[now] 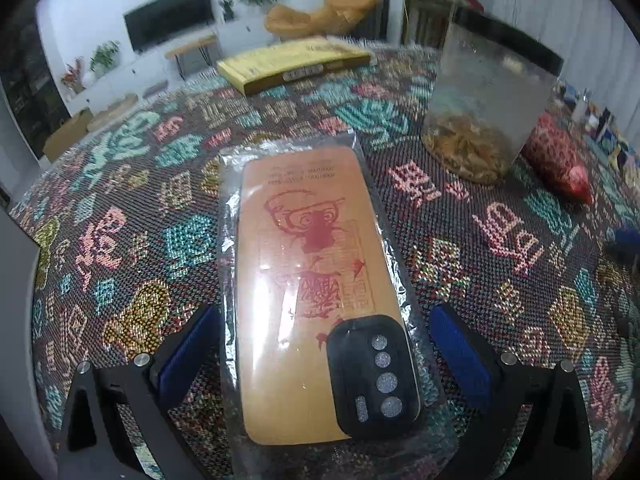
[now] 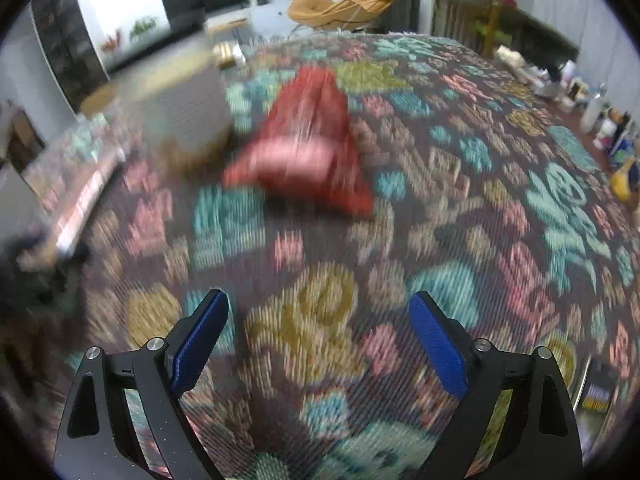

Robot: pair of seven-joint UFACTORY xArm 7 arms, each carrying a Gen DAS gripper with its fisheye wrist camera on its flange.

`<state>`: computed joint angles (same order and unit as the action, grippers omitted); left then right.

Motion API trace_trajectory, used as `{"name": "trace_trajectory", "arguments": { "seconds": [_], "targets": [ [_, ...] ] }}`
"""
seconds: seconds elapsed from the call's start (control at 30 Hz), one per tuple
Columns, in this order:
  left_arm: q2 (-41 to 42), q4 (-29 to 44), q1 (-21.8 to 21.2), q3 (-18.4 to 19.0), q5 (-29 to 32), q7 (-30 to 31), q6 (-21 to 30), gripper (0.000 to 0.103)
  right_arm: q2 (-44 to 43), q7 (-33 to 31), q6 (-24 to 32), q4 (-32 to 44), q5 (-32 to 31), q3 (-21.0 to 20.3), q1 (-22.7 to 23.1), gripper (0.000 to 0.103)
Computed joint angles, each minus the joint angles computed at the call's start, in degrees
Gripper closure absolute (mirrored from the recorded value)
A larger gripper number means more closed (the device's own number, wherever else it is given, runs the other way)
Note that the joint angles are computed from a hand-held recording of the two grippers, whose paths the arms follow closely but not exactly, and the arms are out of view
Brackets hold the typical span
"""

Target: Organize soft objects

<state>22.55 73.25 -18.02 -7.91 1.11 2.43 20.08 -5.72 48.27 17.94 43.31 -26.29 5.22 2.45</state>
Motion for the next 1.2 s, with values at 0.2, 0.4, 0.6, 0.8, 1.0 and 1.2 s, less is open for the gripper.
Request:
{"name": "trace_trajectory", "arguments": {
  "seconds": [0.2,0.4,0.6,0.8,1.0,1.2],
  "targets": [
    [-0.3,0.8,-1.1,1.1,1.6,-2.5,1.3,0.025,12.9,-9.7,4.2,17.7,9.4,-1.8,0.4,0.014],
    [-3.6,-1.6,3.4,-2.5,-4.3,3.1,0.4,0.027,15.4,-8.5,8.2,21.5,11.0,-6.4,3.6,0.086],
    [-14.0,-5.8,10.7,-8.1,-26.5,16.7,-0.7,0.026,3.5,-2.0,6.1,17.4,1.1,-4.9,3.5,0.086],
    [-30.8,-14.0,12.6,-1.9,-43.9,30.0,5.2,0.026,-2.0,-10.3,6.0,20.7,13.0,1.7,8.2,0.086],
    [-45.0,-25.6,18.5,7.5,-32.0,26.8,10.6,0.026,7.2,-18.4,1.8,30.6,27.1,8.7,19.8,0.086],
    [-51.0,-35.1,29.4,11.5,-14.6,19.1,9.1,0.017,27.6,-19.3,3.3,51.1,26.7,11.6,33.3,0.071]
  ]
}}
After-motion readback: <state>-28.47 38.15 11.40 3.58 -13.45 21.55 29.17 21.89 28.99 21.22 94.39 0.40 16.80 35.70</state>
